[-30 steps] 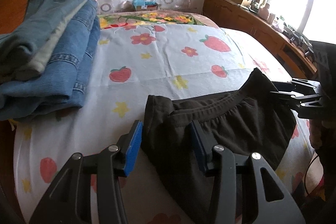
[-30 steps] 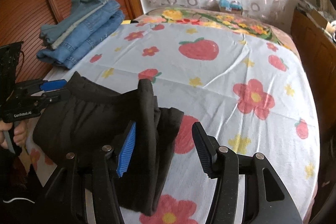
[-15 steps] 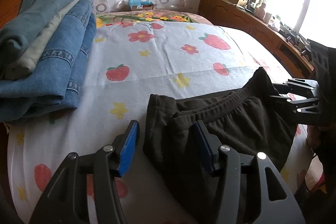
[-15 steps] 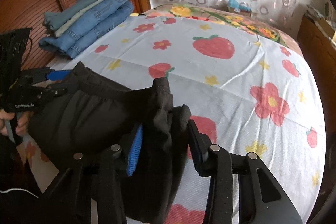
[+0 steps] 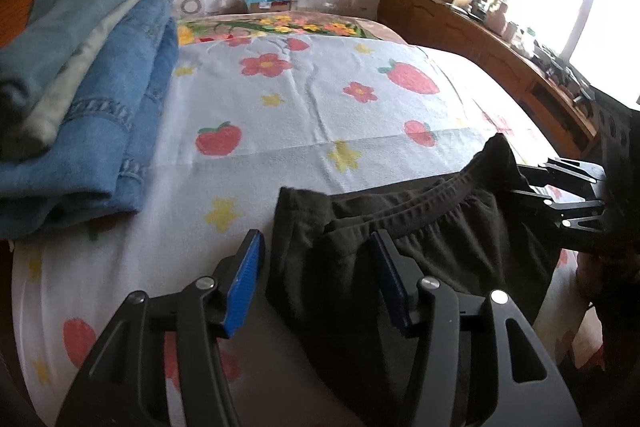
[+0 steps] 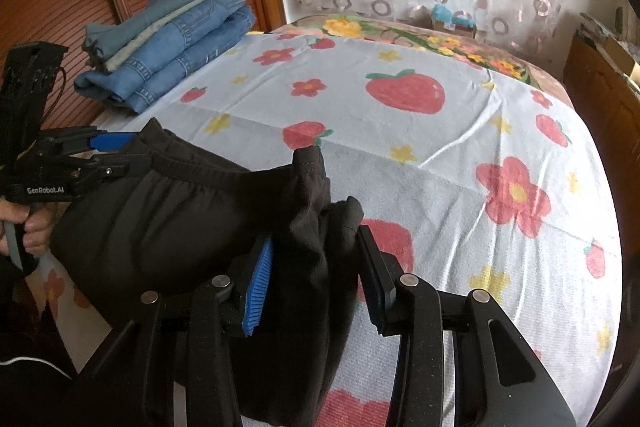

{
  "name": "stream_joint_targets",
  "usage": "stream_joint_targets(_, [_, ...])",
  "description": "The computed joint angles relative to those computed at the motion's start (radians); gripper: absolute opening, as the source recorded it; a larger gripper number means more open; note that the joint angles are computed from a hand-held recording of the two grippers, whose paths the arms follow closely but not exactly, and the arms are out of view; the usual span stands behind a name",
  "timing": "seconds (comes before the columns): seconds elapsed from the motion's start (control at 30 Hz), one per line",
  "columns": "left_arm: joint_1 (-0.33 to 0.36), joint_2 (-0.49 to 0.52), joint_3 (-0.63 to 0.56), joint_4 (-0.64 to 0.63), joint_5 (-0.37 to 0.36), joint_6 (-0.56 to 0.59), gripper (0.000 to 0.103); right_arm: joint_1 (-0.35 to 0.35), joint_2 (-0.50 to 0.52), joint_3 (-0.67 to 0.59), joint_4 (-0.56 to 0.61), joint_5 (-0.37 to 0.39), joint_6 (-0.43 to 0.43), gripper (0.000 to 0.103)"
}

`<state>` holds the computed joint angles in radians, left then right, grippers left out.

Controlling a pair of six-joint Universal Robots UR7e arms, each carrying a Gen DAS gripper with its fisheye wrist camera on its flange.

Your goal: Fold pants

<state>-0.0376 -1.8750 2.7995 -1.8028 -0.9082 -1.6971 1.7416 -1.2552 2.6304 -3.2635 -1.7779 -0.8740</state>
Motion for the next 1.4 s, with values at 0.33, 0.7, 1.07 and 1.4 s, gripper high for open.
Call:
stream_joint_targets(0.33, [-0.004, -0.021, 0.026, -0.085, 0.011, 0.062, 0.031, -0.004, -0.006, -0.003, 0.016, 0.008, 0.004, 0.041])
stream_joint_targets(0.7, [-0.038, -0.013, 0.022, -0.048, 0.015, 0.015, 0.024, -0.011, -0.023, -0.010, 0.058, 0.026, 0.004, 0.019])
stream_joint_targets(1.07, [-0.130, -0.033, 0.003, 0.047, 0.033, -0.048, 0.012, 0.024, -0.076, 0.021, 0.043, 0.065, 0.022, 0.008])
stream_joint_targets(1.4, [-0.252, 0.006, -0.046, 0.142, 0.044, -0.168, 0.012, 0.029, -0.262, 0.094, 0.081, 0.108, 0.028, 0.008])
